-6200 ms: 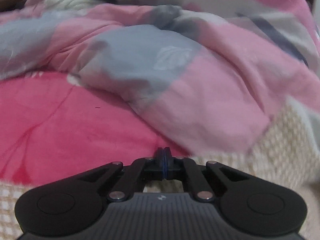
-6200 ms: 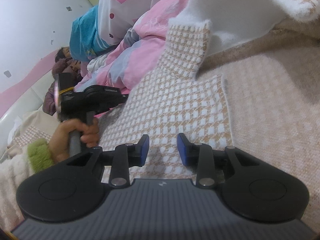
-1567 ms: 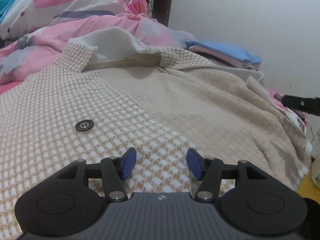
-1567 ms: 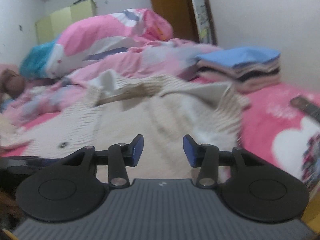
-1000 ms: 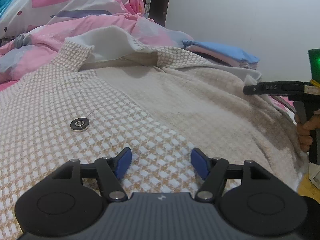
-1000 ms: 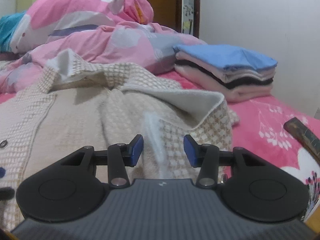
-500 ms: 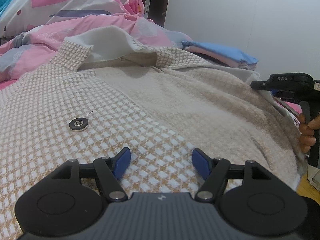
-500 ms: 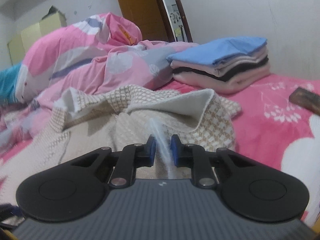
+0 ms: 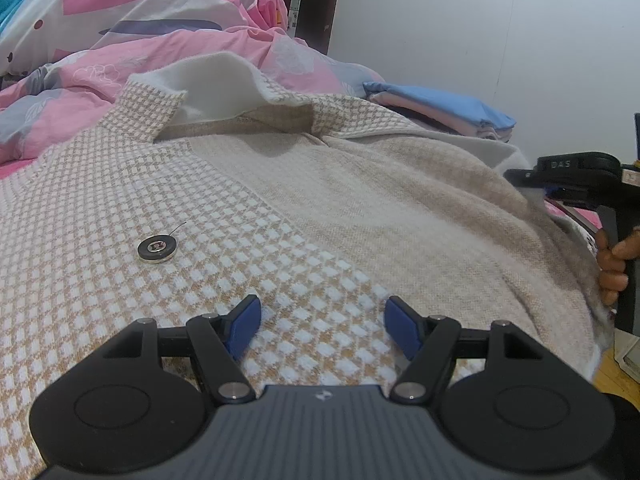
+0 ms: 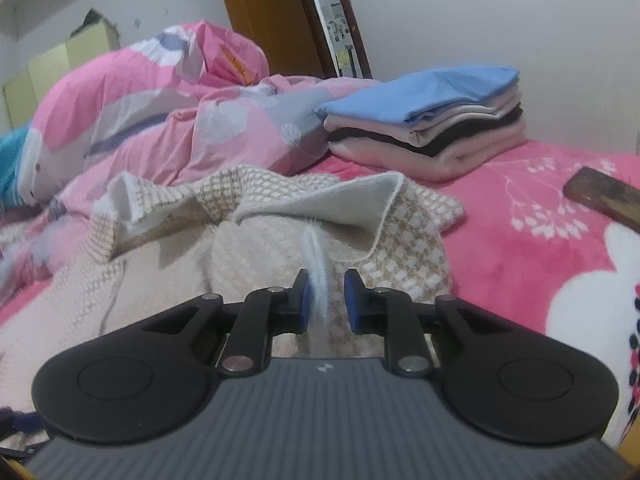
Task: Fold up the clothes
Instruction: 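Grasp the white fleece-lined front edge with the right tool, then fold the held front edge over the cardigan body with the right tool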
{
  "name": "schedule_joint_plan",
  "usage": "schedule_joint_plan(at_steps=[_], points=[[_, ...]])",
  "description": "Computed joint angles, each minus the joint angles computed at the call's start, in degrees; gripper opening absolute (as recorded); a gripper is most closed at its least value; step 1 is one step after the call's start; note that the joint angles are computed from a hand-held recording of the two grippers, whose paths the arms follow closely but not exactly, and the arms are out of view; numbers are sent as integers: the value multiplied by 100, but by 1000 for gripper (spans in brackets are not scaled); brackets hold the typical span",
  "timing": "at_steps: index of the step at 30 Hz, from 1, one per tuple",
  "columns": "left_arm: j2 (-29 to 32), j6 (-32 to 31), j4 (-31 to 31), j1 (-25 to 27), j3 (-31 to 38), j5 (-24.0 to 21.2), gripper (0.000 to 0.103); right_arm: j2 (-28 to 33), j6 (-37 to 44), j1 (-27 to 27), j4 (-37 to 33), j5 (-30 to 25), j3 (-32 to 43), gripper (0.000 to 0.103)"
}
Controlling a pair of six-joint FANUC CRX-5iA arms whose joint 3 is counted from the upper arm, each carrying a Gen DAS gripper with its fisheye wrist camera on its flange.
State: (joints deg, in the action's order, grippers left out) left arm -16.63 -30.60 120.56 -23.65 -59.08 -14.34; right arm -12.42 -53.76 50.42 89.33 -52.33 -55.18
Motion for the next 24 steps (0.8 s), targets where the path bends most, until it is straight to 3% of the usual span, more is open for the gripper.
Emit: schedule_joint_plan(at_steps=[1, 4, 8, 15, 24], points=[[0, 0, 0, 0, 0, 0, 70, 15, 14, 8, 29, -22, 17, 5], [5, 34, -50, 34, -3, -33, 70, -7, -149, 108, 332, -192, -10, 4], [13, 78, -117, 77, -6, -75, 71, -236, -473, 135, 1137, -14, -146, 4], [-1, 178, -257, 152, -28, -133, 71, -617, -957, -73, 2520, 1208, -213, 4], [-3, 297, -430, 240, -42, -201, 71, -682, -1606, -141, 3450, 2350, -167, 4]])
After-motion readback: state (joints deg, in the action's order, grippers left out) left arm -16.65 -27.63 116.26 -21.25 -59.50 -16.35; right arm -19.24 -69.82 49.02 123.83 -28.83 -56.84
